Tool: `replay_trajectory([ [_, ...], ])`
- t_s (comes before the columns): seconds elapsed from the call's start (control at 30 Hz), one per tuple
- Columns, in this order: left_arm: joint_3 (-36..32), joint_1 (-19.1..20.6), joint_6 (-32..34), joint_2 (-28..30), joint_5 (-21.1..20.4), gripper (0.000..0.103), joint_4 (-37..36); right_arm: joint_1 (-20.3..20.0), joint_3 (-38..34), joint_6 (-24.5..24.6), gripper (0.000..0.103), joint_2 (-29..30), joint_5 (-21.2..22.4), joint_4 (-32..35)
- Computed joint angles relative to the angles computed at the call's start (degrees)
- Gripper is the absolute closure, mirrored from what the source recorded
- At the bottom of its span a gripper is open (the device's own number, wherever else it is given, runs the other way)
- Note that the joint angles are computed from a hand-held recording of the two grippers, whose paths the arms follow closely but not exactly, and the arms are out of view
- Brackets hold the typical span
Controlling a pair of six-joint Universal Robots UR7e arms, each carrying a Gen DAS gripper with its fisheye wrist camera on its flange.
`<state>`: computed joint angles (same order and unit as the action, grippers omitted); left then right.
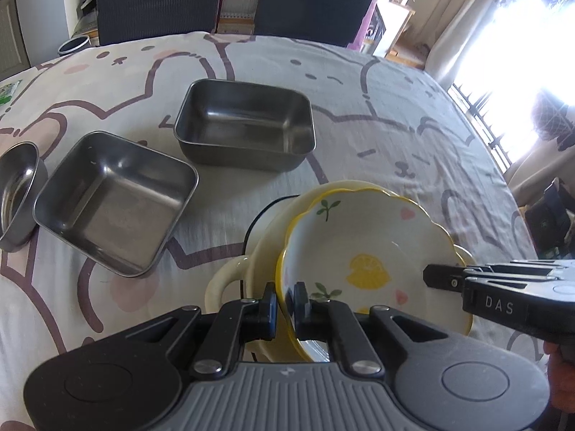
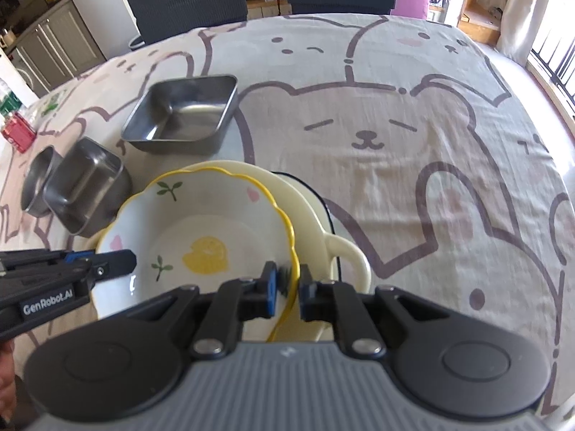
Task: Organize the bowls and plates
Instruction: 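Carry the lemon bowl over and lower it into the cream bowl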
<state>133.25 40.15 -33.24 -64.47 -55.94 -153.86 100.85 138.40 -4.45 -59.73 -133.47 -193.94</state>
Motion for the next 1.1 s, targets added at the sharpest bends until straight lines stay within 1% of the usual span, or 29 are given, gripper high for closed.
replay_trajectory([
  [0.23,-2.21,0.77,0.03,1.71,0.01,0.094,2.24,-0.33,-1.31,0.51,0.088,0.27,-1.25,2.55],
  [0.33,-2.71,1.01,-0.18,2.06,0.31,0.094,3.05,-0.81,-1.57,0.83,0.088,0.05,-0.80,3.37],
  [0.47,-2.98,1.36,-0.54,1.94,-0.02,0.094,3.36,-0.80,-2.05,0.42,0.088,0.69,-1.28,3.91],
  [0.6,-2.92,1.25,-0.18,1.91,0.00,0.094,3.38,-1.21,-2.25,0.90,0.088,0.25,-0.69,4.96],
  [0.73,-2.98,1.38,-0.20,1.80,-0.29,0.094,3.53,-2.03,-2.38,3.17,0.089,-0.86,0.57,7.14],
  [0.9,-3.05,1.67,-0.35,1.49,-0.96,0.094,3.90,-2.00,-2.50,3.31,0.089,-0.67,0.32,7.27],
  [1.1,-2.92,1.21,0.07,1.61,-0.40,0.095,4.34,-2.90,-2.62,5.34,0.088,-1.90,1.67,9.52],
])
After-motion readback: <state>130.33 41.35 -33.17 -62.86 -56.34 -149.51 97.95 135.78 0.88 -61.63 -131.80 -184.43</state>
